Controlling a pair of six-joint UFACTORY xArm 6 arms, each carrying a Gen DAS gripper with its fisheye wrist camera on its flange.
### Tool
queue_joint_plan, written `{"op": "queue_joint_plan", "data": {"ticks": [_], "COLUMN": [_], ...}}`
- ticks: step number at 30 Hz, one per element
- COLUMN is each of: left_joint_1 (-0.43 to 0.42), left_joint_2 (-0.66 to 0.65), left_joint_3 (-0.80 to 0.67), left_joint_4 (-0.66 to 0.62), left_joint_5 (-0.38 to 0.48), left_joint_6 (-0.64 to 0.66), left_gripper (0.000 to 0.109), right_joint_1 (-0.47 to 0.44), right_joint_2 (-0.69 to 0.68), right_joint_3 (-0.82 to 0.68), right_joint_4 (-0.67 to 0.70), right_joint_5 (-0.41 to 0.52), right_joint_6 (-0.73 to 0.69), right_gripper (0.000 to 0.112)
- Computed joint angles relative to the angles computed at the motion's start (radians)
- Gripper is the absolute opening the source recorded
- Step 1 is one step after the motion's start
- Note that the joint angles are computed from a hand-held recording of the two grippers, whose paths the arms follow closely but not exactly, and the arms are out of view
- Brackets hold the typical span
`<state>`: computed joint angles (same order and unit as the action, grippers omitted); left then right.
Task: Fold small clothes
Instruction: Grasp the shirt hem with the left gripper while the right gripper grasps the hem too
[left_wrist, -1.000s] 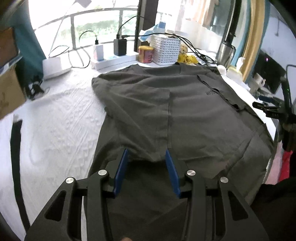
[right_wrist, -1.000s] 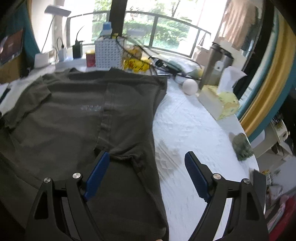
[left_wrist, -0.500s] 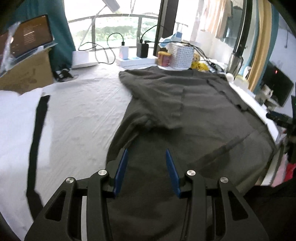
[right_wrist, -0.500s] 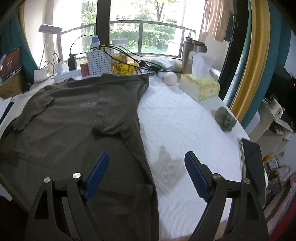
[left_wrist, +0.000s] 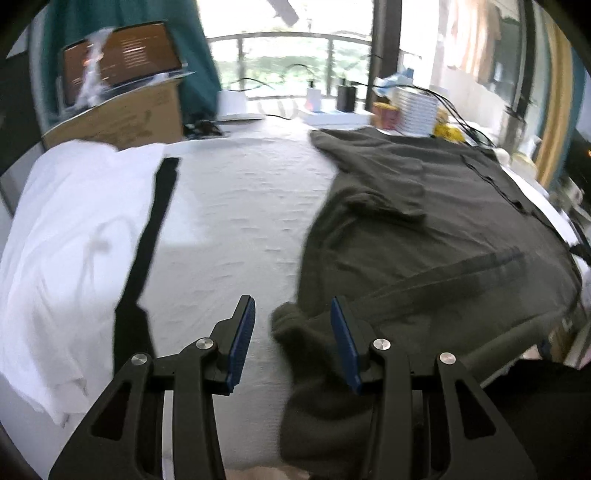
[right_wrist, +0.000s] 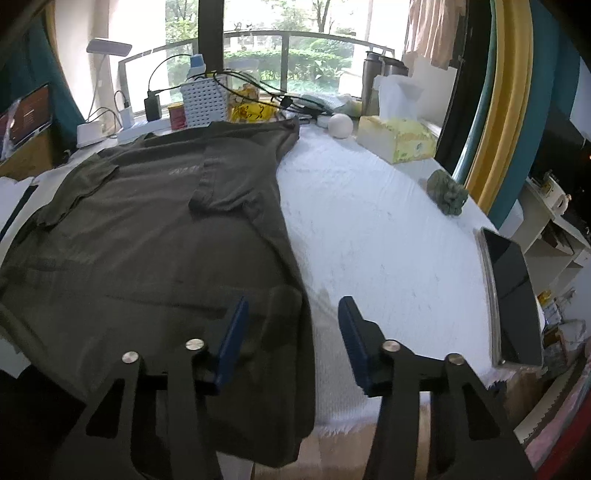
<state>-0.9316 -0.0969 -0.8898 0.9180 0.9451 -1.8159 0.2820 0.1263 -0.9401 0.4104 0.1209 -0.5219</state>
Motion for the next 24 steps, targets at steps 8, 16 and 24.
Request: {"op": "queue_joint_plan", "data": {"ticks": [8, 16, 24], "left_joint_1": [0.019, 0.012, -0.03], "left_joint_2": [-0.002, 0.02, 0.002], "left_joint_3": [0.038, 0.029, -0.006], "left_joint_4": [-0.024, -0.034, 0.049], "left_joint_5": [-0.055, -0.058, -0.002], "left_joint_6": [-0.018, 0.005, 0.029], "left_gripper": [0.053, 0.053, 0.008], "right_joint_1": [0.031, 0.053, 0.071], "right_joint_2": [0.026, 0.041, -0.019], "right_joint_3": [-0.006, -0.004, -0.016], "right_joint_4": [0.071, 0.012, 0.241], "right_joint_5": [0.006, -0.035, -0.04], "right_joint_6": [-0.057, -0.037, -0.239], "right_gripper": [0.039, 0.006, 0.005]}}
